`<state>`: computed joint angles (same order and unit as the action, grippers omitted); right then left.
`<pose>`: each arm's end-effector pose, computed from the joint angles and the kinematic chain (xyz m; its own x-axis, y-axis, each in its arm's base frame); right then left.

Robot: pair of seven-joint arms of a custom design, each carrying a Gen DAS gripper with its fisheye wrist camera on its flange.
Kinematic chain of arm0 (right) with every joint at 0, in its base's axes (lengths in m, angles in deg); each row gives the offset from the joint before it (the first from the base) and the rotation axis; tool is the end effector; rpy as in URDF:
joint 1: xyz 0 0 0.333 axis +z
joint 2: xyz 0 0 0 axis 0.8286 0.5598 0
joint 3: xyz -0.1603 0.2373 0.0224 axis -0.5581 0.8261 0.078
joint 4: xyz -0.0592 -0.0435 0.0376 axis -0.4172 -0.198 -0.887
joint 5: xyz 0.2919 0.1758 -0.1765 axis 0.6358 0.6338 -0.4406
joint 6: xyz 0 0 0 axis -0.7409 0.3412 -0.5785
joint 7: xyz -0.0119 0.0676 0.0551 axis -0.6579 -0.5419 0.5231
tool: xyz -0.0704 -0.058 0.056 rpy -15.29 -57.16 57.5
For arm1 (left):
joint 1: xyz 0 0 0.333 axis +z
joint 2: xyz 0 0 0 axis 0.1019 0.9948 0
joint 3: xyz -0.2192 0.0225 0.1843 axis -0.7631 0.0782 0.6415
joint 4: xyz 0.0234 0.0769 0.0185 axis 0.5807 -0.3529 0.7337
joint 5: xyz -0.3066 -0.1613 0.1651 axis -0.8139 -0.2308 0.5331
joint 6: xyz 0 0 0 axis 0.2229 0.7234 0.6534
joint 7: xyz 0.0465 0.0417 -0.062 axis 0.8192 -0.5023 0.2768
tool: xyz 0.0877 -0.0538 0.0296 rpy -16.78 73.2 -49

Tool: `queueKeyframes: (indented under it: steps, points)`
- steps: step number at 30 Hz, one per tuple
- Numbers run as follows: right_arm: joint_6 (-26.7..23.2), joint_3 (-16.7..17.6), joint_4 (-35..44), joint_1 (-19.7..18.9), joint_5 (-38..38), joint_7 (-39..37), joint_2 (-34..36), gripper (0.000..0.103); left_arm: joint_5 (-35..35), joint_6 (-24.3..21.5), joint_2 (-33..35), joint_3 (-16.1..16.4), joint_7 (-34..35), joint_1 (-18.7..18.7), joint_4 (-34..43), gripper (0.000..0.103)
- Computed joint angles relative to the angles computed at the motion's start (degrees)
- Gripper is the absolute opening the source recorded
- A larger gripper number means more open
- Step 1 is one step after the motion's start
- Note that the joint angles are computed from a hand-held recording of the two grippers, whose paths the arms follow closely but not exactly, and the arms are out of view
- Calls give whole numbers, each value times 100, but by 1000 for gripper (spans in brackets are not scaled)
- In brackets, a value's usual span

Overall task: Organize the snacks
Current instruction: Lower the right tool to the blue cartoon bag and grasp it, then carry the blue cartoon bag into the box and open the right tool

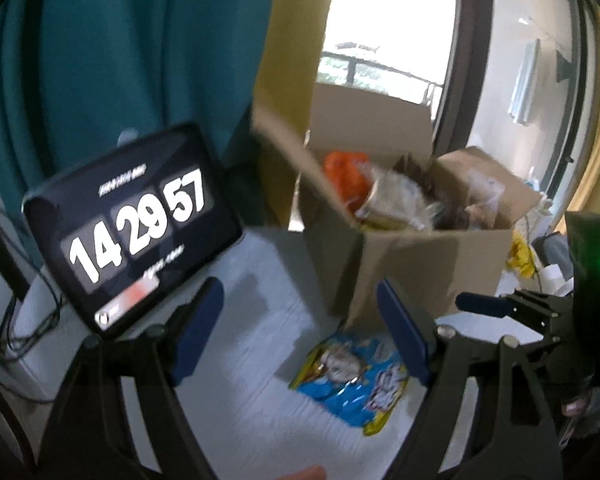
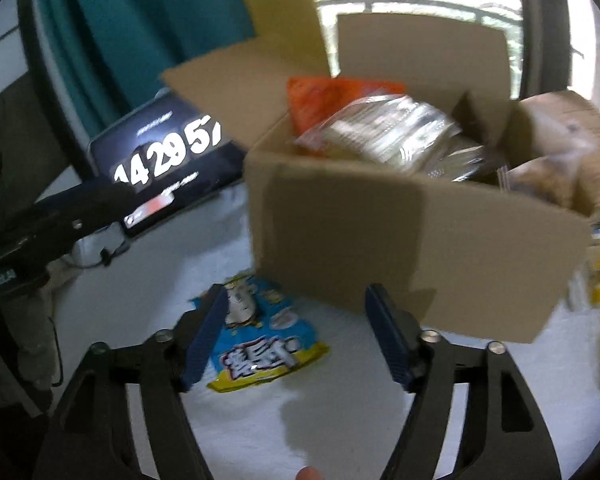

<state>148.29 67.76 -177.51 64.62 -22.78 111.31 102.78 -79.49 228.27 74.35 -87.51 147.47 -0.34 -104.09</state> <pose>0.6635 0.1420 0.4963 0.2554 -0.9504 -0.1773 -0.7266 -0.0677 -0.6837 0.6793 -0.2091 0.5264 -0.3704 -0.9189 0.1356 -0.5857 0.1178 -0.8019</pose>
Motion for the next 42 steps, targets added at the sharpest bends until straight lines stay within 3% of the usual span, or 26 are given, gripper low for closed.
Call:
queueKeyframes:
  steps: [3, 12, 15, 19, 23, 30, 37, 42]
  points:
    - [-295, 145, 264, -50, 176, -267, 277, 83, -32, -30, 5, 41, -76, 48, -156, 80]
    - [-800, 105, 964, 135, -128, -147, 982, 85, 24, -153, 243, 148, -397, 136, -254, 80]
    - [-759, 32, 1017, 275, -428, -103, 1106, 92, 84, -197, 361, 206, -525, 126, -198, 80]
    - [-504, -89, 938, 439, -766, 192, 1132, 92, 221, -283, 421, 287, -699, 114, -159, 80]
    - [-151, -220, 783, 657, -1190, 608, 1121, 83, 303, -174, 377, 316, -848, 134, -230, 80]
    - [-147, 171, 404, 471, -984, 44, 805, 69, 515, 138, 239, 428, -1180, 101, -437, 80]
    - [-162, 434, -275, 250, -187, -721, 174, 65, 393, 371, -90, 285, -1164, 242, -753, 80]
    - [53, 360, -860, 233, 334, -1043, -396, 65, 435, 465, -367, 266, -1101, 191, -991, 80]
